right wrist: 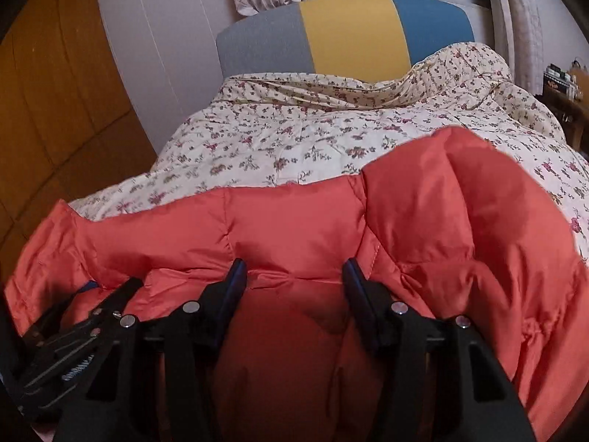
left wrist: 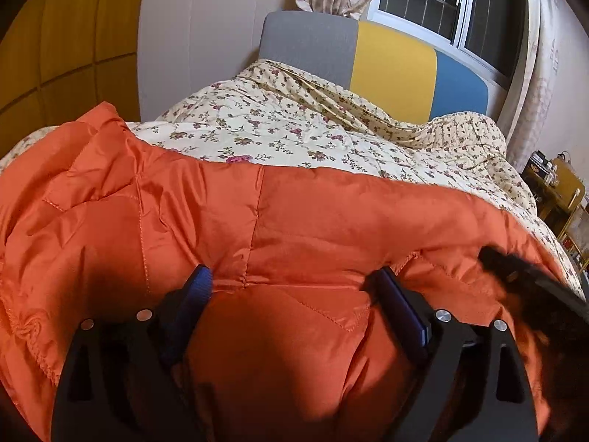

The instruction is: Fold large clothes

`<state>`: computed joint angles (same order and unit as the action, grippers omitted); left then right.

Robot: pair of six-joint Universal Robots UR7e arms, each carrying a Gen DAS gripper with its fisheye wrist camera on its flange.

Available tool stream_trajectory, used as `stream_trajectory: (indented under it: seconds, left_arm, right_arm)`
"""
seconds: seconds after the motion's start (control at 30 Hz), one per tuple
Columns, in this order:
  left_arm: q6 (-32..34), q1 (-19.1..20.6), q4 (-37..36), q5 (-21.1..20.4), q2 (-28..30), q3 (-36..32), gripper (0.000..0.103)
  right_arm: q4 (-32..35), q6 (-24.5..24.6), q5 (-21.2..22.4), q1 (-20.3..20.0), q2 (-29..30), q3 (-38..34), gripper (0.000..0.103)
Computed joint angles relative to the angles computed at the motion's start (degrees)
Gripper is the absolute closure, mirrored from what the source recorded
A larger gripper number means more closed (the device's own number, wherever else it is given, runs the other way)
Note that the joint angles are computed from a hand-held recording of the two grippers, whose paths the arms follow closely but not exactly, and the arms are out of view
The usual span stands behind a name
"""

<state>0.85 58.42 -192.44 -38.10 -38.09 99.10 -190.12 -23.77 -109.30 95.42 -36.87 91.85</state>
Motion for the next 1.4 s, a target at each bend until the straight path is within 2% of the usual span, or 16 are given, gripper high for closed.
stream_trajectory:
  seconds: [0.17, 0.33, 0.4, 0.47, 0.53, 0.63, 0.7, 0.8, 0.87, 0.97, 1.07, 1.2, 1.4]
  left_arm:
    - [-0.72, -0.13, 2.82, 2.28, 1.02, -1.62, 0.012]
    - [-1.54, -0.15, 4.66, 2.97, 1.1, -2.12, 0.012]
    - [-2.73, -0.26, 6.9, 3.17, 0.65, -2.31, 0.011]
    - [-5.76, -0.47, 12.55, 1.71, -1.74, -1.36, 0.007]
    - [-8.17, -0.8, 18.44, -0.17, -5.09, 0.18, 0.007]
    - [-10.69, -1.22, 20.87, -0.29, -8.82, 2.43, 0.007]
    - [-10.34, -1.45, 18.59, 1.22, -11.38, 4.28, 0.007]
    - [-8.13, -1.38, 14.98, 6.42, -12.72, 4.78, 0.007]
    - [-6.42, -0.86, 13.73, 9.51, -12.66, 4.07, 0.007]
    - [-8.31, 0.75, 16.64, 12.52, -12.41, 2.8, 0.007]
    - [-9.95, 2.49, 19.72, 12.87, -11.35, 1.6, 0.005]
    - [-1.95, 3.24, 11.49, 13.54, -7.89, 1.01, 0.003]
    - [-2.69, 4.86, 11.69, 10.37, -7.89, 0.47, 0.003]
  right_arm:
    - [-1.59, -2.11, -2.55, 0.19, 2.2, -1.87, 0.049]
    - [1.26, -0.93, -1.71, -0.12, 1.15, -2.0, 0.046]
    - [3.39, 0.3, -0.73, -0.21, -0.45, -1.1, 0.042]
    - [4.93, 1.78, 1.24, -0.52, -3.22, 0.91, 0.041]
    - [3.16, 1.65, 1.91, -0.5, -5.6, 3.26, 0.041]
    - [0.42, 0.14, 0.5, -0.35, -8.31, 5.59, 0.04]
    - [-1.69, -2.17, -2.59, -0.16, -9.02, 5.95, 0.04]
    - [-4.13, -6.12, -7.49, -0.19, -8.18, 4.8, 0.039]
    - [-2.38, -4.69, -9.8, -1.09, -7.71, 3.48, 0.039]
    - [1.17, -0.39, -10.02, -3.03, -7.87, 2.83, 0.039]
    - [0.82, 0.32, -8.85, -4.38, -7.49, 2.86, 0.035]
    - [-0.74, -1.08, -10.49, -4.35, -5.61, 1.71, 0.032]
    - [0.11, -0.97, -10.24, -4.7, -4.26, 0.11, 0.031]
